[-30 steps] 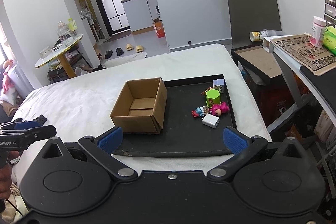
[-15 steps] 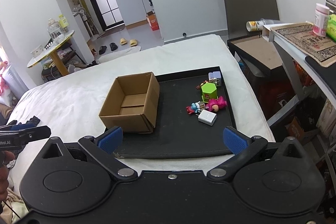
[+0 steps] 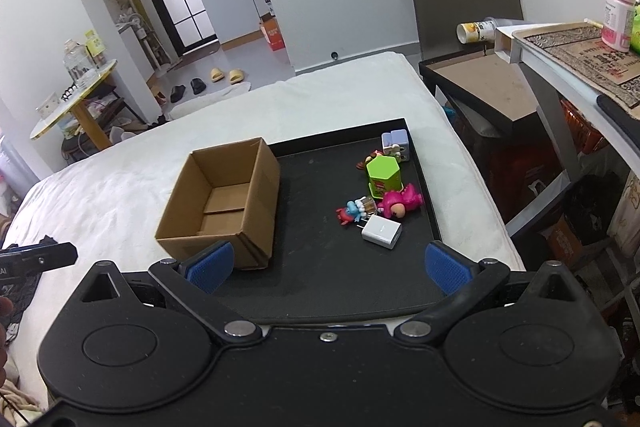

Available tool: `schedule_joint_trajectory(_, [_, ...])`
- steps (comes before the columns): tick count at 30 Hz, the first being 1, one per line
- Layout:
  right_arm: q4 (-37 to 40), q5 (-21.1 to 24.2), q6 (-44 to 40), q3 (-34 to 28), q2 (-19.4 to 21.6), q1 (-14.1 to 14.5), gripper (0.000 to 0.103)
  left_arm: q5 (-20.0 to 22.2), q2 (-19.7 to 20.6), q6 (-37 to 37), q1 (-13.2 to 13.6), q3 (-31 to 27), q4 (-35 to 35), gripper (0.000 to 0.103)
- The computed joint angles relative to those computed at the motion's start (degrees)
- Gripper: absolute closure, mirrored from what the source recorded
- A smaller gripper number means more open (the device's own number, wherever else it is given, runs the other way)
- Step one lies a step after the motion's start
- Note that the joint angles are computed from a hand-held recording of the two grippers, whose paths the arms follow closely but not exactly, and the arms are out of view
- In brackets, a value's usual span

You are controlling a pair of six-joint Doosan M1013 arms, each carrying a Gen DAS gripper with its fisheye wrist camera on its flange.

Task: Organize rigid objects
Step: 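Move the right gripper down to the white power adapter while the left gripper approaches the box wall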

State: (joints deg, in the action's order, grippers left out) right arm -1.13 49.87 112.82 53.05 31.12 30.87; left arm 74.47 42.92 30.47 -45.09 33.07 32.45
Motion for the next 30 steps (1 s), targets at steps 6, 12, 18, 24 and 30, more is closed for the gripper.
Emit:
schedule_joint_trajectory(6, [1.8, 1.1, 0.8, -2.4, 2.5, -0.8, 0.000, 2.1, 1.9, -0.6, 1.4, -2.3, -1.7, 0.007])
schedule_joint_trajectory(12, [3.5, 3.7, 2.6, -6.3, 5.5, -1.5, 0.003, 4.1, 4.0, -0.3, 2.7, -5.3, -3.2, 0.009])
schedule_joint_trajectory(18, [4.5, 7.3, 3.1, -11.3, 9.0, -2.0, 0.004, 6.1, 5.9, -1.3, 4.0, -7.9, -3.9, 0.010])
schedule_joint_trajectory(24, [5.5, 11.4, 4.9, -17.2, 13.1, -2.5, 0.007, 6.8, 6.8, -3.2, 5.4, -7.9, -5.5, 0.018])
schedule_joint_trajectory(30, [6.0, 18.1, 7.5, -25.5, 18.3, -3.2, 0.010, 6.1, 7.3, -4.8, 6.6, -7.2, -7.8, 0.029])
